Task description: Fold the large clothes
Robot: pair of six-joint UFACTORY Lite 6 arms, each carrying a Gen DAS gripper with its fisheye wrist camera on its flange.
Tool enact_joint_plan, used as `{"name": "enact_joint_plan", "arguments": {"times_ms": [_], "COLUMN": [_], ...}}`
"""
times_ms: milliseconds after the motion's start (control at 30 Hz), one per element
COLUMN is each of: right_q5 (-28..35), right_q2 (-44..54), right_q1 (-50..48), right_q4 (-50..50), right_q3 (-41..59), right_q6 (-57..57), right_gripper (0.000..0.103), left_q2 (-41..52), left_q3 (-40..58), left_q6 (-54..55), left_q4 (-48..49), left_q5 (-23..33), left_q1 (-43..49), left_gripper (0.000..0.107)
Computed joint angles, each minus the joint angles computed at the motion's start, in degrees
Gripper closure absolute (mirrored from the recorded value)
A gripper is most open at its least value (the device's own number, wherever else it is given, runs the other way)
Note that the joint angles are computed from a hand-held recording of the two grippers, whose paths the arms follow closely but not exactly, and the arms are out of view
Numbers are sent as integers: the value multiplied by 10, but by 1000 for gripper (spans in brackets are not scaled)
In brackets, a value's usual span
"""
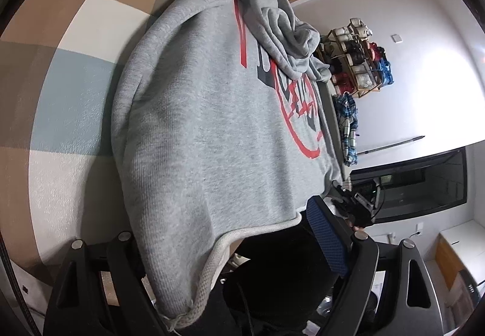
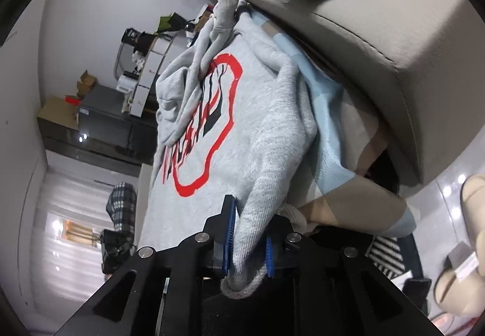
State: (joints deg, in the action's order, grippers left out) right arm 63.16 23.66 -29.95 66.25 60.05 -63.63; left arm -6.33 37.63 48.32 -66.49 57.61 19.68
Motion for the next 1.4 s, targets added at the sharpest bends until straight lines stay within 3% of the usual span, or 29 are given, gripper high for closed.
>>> {"name": "enact_joint_plan", "arguments": {"times_ms": [33, 100, 133, 167, 467, 667, 1000, 1267, 1400], "right_q5": [-4, -25, -34, -40, -88, -46, -11, 33, 55], "right_q2": [-3, -23, -35, -48, -187, -213, -280, -290, -260], "right_q1": [3, 9, 8, 5, -28, -44, -83, -140, -145], "right_q4": [-3, -3, 2, 8, 40, 53, 40, 12, 5], "right_q3": [0, -9, -18, -28, -115, -121, -184, -192, -154], "right_q6": [-1, -8, -17, -25, -78, -82, -99, -99, -69], "right_gripper": [87, 97, 97, 97, 98, 98, 98, 98, 98], "left_q2": [-6, -9, -6, -5, -75, -118, -177, -213, -166], "left_q3": [3, 8, 8, 7, -48, -80, -142, -134, -73], "left_q6": [-10, -37, -45, -45, -39, -32, 9, 4, 1], "left_q4": [12, 50, 63, 69, 67, 46, 17, 16, -4], "left_q5": [-12, -37, -42, -43, -43, -52, -4, 22, 16], "left_q1": [-10, -30, -34, -34, 20, 10, 67, 67, 34], "left_gripper": [34, 67, 94, 103, 105, 106, 106, 106, 106]}}
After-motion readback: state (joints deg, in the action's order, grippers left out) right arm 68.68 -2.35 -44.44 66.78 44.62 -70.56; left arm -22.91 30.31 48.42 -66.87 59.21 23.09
